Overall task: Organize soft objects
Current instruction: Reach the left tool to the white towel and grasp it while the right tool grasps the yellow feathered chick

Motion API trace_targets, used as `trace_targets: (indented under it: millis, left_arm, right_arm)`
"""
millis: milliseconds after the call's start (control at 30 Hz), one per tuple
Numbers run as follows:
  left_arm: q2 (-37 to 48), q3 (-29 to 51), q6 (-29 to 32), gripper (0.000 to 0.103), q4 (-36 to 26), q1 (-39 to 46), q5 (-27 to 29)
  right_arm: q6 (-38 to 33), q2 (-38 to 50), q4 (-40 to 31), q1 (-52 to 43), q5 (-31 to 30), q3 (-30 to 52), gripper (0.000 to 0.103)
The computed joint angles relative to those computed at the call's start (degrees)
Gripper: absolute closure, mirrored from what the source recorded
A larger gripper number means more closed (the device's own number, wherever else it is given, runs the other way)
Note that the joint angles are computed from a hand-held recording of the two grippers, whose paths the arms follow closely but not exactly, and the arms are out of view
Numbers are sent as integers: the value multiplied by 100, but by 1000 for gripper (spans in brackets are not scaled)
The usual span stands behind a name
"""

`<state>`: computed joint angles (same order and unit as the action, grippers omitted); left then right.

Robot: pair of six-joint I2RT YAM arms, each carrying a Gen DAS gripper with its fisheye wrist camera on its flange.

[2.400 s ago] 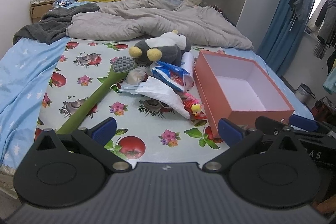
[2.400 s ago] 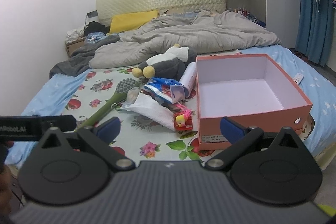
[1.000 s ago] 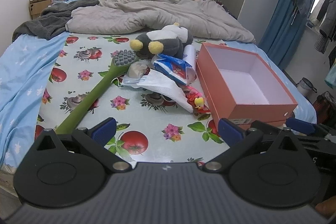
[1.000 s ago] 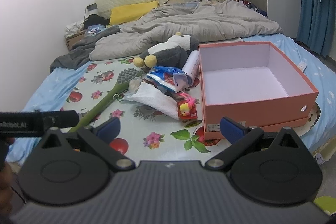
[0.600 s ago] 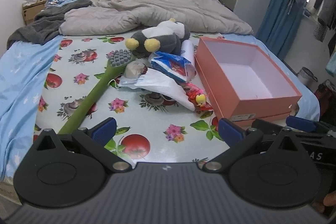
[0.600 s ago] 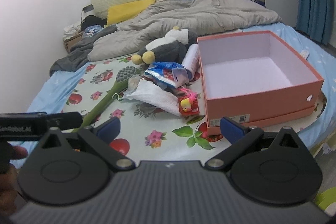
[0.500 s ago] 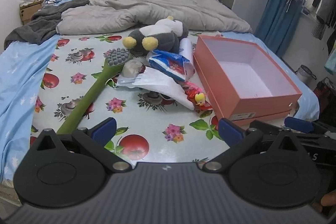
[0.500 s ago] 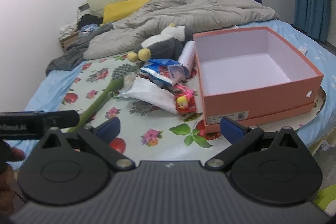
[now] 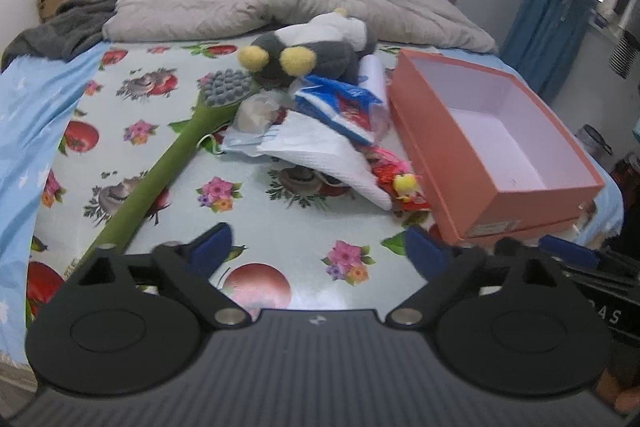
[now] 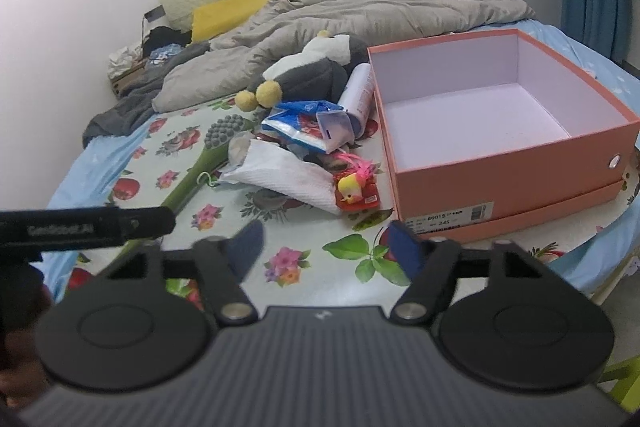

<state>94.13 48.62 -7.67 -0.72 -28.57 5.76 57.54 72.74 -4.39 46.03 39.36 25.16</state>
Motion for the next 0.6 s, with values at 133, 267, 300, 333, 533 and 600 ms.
trace_targets:
  millis: [133, 267, 300, 333, 533, 600]
  left_arm:
    - [510, 280, -306, 31, 85, 233, 240]
    - [1043, 632, -525, 37, 214, 408, 518]
    - [1152, 711, -580, 39, 232, 426, 593]
    - [1302, 827, -645, 40, 252, 459, 706]
    - [2334, 1630, -1167, 46, 440, 614, 1537]
    - [2637, 1861, -1306, 46, 536, 594, 1614]
  right_arm:
    - [-253, 299, 458, -225, -152, -21, 58]
    - [-593, 780, 864, -428, -277, 107, 70]
    - [-673, 895, 986, -504, -355, 131, 70]
    - [-772, 1044, 1149, -586, -433, 168, 70]
    - [-1153, 2007, 1808, -994, -676, 542, 70]
    - [-1271, 2348, 1932, -1158, -740, 734, 69]
